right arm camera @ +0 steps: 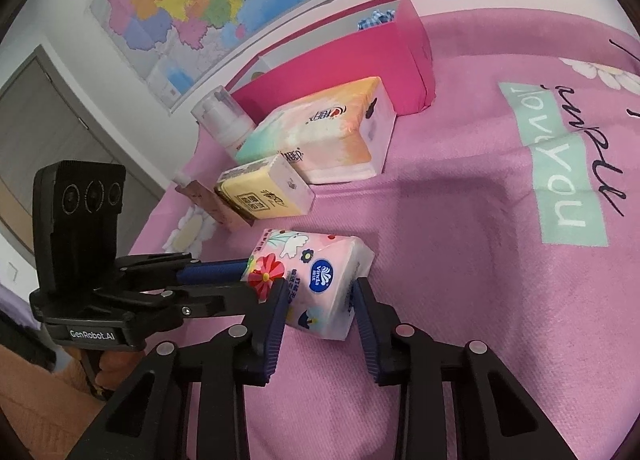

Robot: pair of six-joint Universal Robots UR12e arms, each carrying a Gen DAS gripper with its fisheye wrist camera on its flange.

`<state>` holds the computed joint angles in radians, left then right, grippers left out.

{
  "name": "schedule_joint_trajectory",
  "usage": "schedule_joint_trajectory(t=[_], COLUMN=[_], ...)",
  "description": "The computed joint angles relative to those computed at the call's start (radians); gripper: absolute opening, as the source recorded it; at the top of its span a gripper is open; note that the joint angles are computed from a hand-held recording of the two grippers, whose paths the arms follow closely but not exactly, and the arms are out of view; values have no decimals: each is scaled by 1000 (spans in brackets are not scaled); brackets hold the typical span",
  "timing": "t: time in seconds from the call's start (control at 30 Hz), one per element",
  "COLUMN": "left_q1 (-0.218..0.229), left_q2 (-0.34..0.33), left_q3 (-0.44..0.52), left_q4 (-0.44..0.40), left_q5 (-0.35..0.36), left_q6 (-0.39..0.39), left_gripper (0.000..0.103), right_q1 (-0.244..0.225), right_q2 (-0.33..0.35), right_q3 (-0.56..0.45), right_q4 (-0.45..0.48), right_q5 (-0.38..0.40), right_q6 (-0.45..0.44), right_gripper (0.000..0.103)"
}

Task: Organize soft objects
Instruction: 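Move the left gripper back and grasp the pink floral tissue pack, then carry the floral tissue pack into the pink box and open the left gripper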

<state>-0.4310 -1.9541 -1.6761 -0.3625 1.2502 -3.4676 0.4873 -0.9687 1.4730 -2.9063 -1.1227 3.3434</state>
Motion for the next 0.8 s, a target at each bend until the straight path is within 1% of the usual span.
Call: schedule_joint_trajectory(t=[0.37, 0.57, 0.8], left_q1=[-8, -5, 1], left_q2=[21, 28, 27], left_q3=[7, 17, 38], left_q4=[41, 62, 68], left_q5=[50, 78, 103], left_q6=[29, 38, 54], left_gripper=[36, 36, 36], right_q1=[-2, -1, 4], right_q2=[-17, -15, -6], right_q3=[2, -19, -57], right_q4=[-51, -71, -87], right_q5=[8, 19, 11], right_q6=[-14, -24, -37], right_gripper=[32, 32, 32])
